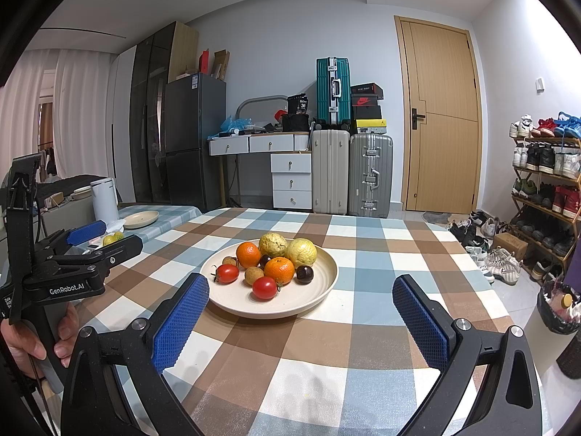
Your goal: Organize fruits
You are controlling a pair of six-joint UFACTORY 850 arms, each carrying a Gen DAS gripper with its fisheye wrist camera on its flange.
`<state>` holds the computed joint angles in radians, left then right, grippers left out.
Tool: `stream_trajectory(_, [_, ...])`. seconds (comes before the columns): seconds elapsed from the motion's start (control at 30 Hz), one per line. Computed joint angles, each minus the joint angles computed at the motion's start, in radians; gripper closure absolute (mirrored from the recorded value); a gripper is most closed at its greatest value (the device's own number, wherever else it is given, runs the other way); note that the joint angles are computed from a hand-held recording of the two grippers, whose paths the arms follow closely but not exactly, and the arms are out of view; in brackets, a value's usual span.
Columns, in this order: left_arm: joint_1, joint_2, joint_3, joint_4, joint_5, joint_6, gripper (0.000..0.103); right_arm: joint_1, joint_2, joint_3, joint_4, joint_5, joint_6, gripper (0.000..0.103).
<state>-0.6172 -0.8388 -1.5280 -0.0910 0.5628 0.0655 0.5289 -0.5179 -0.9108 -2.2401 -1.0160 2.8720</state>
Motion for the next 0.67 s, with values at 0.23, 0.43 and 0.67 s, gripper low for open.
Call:
stream_trajectory(0.23, [0.000,0.004,0.004,-0.001,0.000,0.000,0.001,0.000,-0.001,-0.001,0.000,0.000,0.000,0.000])
stream_trajectory(0.43, [0.000,0.004,0.005,0.002,0.000,-0.001,0.001,0.000,-0.001,-0.001,0.000,0.000,0.000,0.000])
stream_trajectory(0.67, [0.000,0.001,0.002,0.001,0.000,-0.001,0.001,0.000,-0.001,0.000,0.000,0.000,0.000,0.000])
